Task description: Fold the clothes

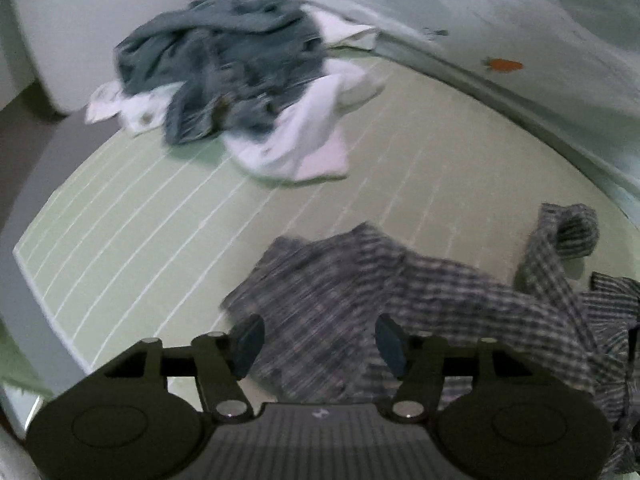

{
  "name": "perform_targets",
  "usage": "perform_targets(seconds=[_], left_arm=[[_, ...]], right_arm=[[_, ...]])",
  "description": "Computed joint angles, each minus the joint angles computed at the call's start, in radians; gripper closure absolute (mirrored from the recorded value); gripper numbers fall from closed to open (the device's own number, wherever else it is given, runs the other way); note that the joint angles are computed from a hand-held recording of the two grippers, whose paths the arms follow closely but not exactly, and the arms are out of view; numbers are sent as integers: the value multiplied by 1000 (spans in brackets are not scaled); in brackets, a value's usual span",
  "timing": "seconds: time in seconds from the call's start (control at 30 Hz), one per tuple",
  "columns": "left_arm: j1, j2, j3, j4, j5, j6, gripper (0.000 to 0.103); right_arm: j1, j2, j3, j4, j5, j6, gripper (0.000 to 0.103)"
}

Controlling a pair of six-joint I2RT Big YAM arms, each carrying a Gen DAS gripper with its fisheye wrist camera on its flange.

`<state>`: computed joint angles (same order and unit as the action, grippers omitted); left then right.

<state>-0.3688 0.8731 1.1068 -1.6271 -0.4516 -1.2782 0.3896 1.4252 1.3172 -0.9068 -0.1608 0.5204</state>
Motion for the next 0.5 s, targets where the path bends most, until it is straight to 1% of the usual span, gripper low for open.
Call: perform_targets(seconds=[0.03,0.07,0.1,0.13,0.2,0.27,0.33,0.4,0.5], left_arm=[[17,11,2,26,7,36,40],[34,23,3,50,14,70,40],[51,34,5,74,21,103,40],[66,46,8,98,29,135,40],[106,75,17,145,51,198,40],[148,102,27,191,76,248,40],[185,128,35,241,101,308,38],[221,163,47,270,118,357,37],[258,203,53,303,135,395,37]], right_arm=[[7,15,9,-10,17,-29,2],[17,31,19,-25,43,-62,6],[26,49,30,-38,70,-97,12],[38,74,49,-46,100,-142,14],[61,118,87,-48,158,-242,13],[76,179,156,-67,188,-316,13],[84,256,249,-88,196,-355,13],[90,339,357,-107,192,-391,13],[105,505,587,-138,163,-469,11]])
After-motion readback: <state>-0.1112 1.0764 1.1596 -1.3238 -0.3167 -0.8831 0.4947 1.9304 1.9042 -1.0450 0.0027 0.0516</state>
